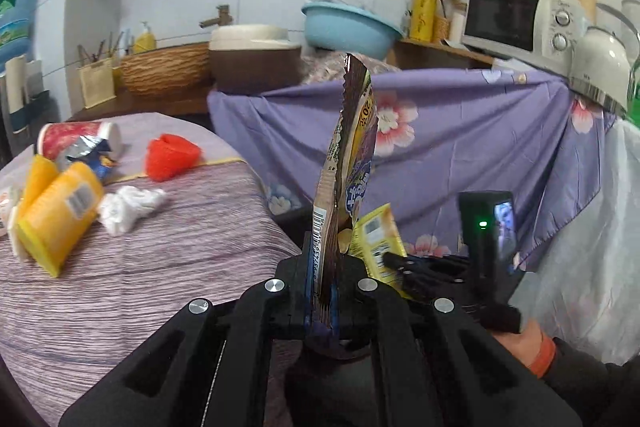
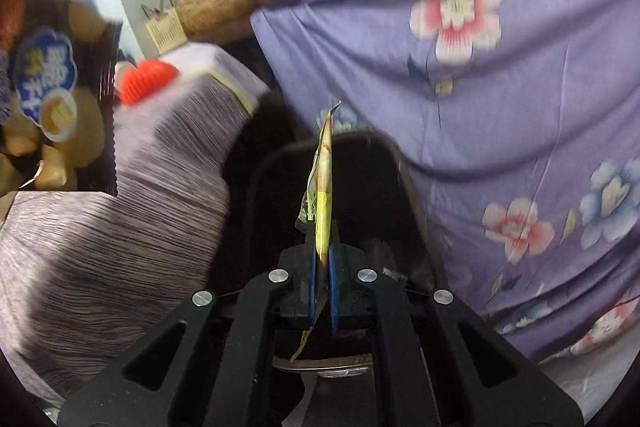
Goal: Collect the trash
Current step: 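Move both tools over the black bin and drop the wrappers inside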
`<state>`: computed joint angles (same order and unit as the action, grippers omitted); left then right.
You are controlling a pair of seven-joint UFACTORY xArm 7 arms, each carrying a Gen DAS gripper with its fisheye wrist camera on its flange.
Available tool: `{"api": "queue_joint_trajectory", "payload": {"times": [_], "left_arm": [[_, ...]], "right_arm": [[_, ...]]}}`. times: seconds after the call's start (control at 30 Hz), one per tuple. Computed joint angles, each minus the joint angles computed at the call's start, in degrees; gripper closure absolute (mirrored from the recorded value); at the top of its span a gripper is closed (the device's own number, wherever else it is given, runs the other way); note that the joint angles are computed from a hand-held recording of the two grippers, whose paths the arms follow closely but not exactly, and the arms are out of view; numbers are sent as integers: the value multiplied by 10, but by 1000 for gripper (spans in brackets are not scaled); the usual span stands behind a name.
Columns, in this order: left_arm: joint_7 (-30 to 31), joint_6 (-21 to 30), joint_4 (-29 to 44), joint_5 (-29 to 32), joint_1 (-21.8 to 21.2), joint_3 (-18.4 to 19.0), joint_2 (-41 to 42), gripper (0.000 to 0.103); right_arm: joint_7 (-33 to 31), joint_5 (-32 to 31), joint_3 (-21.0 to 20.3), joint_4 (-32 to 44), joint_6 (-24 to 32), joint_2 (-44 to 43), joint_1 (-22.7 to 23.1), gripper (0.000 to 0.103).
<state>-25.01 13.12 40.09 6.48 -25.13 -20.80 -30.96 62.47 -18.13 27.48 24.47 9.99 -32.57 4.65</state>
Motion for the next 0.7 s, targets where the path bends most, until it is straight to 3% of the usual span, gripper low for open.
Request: {"api": "queue_joint_trajectory", "payload": {"times": [0.1,0.17,0.23,0.43,0.57,0.7], "left_arm": [[-3,1,11,6,3,-11,31,96],[-8,3,17,16,8,-19,47,96],[-14,6,24,27,14,-26,62,96],[-27,22,50,52,10,-28,118,96],[-52,35,80,99,13,-44,171,96],[-70,47,114,130,-9,-34,228,96]], "right_arm": [[-2,1,-1,1,-11,36,-2,91],[8,-4,6,-3,-17,44,-11,77],[25,-10,18,-12,-18,35,-24,53],[38,-10,8,-36,14,-19,-16,51],[38,1,-14,-60,47,-68,5,50],[36,13,-34,-84,83,-124,23,50]]}}
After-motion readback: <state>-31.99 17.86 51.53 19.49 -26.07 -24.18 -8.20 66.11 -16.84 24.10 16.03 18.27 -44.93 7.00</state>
